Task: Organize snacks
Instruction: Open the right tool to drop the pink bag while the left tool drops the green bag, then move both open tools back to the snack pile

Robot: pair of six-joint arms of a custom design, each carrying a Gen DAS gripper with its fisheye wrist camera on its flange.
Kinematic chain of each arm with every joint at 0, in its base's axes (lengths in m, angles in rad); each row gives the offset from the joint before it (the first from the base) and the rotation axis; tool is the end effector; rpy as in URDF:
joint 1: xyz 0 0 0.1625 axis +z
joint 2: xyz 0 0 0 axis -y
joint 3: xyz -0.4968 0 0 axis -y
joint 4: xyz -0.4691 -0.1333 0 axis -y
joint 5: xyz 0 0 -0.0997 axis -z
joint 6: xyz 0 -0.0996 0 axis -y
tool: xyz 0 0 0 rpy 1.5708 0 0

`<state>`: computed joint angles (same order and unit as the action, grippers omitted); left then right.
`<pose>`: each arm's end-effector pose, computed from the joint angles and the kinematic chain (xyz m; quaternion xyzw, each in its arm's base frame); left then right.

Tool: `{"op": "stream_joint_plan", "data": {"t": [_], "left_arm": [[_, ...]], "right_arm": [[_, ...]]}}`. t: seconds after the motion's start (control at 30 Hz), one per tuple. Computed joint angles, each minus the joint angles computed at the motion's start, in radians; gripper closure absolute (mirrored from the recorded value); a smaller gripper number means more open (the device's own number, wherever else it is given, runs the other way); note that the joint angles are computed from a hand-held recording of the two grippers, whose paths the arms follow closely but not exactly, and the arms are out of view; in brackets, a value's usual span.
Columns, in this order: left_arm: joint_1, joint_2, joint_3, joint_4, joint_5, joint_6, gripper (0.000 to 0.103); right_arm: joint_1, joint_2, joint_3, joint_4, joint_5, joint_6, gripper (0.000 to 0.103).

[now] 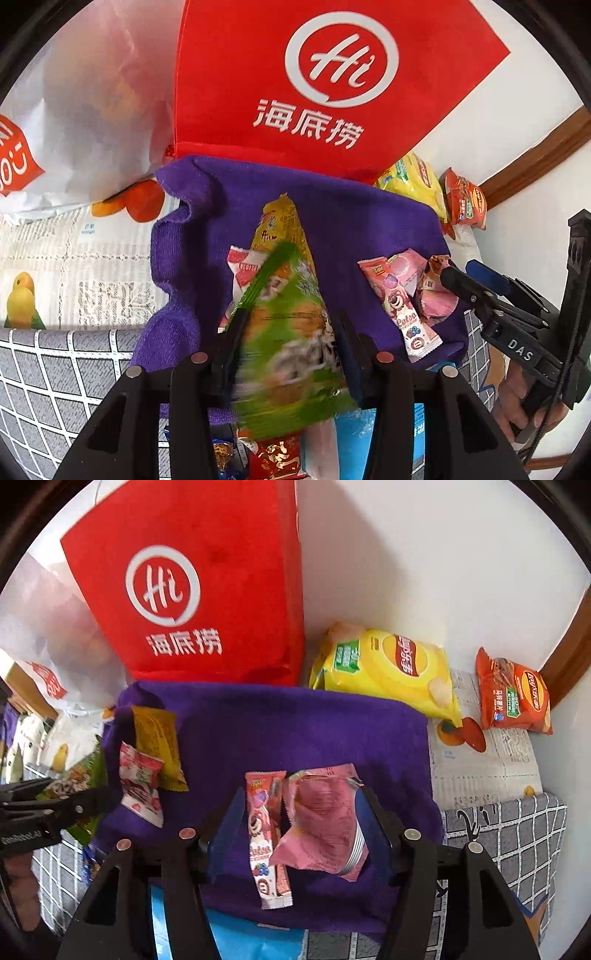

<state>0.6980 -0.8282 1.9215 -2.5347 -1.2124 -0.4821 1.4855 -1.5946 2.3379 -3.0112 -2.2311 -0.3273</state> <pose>-0.3809 -0.5391 0.0065 0.2019 0.9610 -0.0619 0.1785 0.0327 -0.4650 0.3454 -0.0026 -0.8960 0.2538 0.3644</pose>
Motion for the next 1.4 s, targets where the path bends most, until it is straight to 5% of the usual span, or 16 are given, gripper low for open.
{"op": "stream_joint_plan", "data": {"t": [0.1,0.47,0.6,0.77,1.03,1.4], "left_arm": [[-0.007,-0.009,0.003,-0.015,-0.001,0.009,0.044],[-0.042,-0.076,0.036,-0.089,0.012,0.053,0.042],[-0.055,-0.101,0.049,-0.112,0.028,0.069,0.042],[-0.064,-0.125,0.060,-0.124,0.015,0.064,0.042],[-0.095,-0.164,0.089,-0.159,0.021,0.078,0.042],[-0.136,-0.220,0.117,-0.153,0.074,0.070,0.042]], "right_arm": [[0.005,-0.007,0.004,-0.015,0.011,0.012,0.041],[0.103,0.010,0.064,-0.379,0.025,-0.138,0.041],[0.152,0.031,0.067,-0.438,-0.045,-0.169,0.041],[0.173,-0.029,0.084,-0.294,-0.054,-0.071,0.041],[0.257,-0.098,0.150,-0.135,-0.171,0.024,0.047],[0.433,-0.149,0.246,-0.102,-0.302,0.120,0.049]]}}
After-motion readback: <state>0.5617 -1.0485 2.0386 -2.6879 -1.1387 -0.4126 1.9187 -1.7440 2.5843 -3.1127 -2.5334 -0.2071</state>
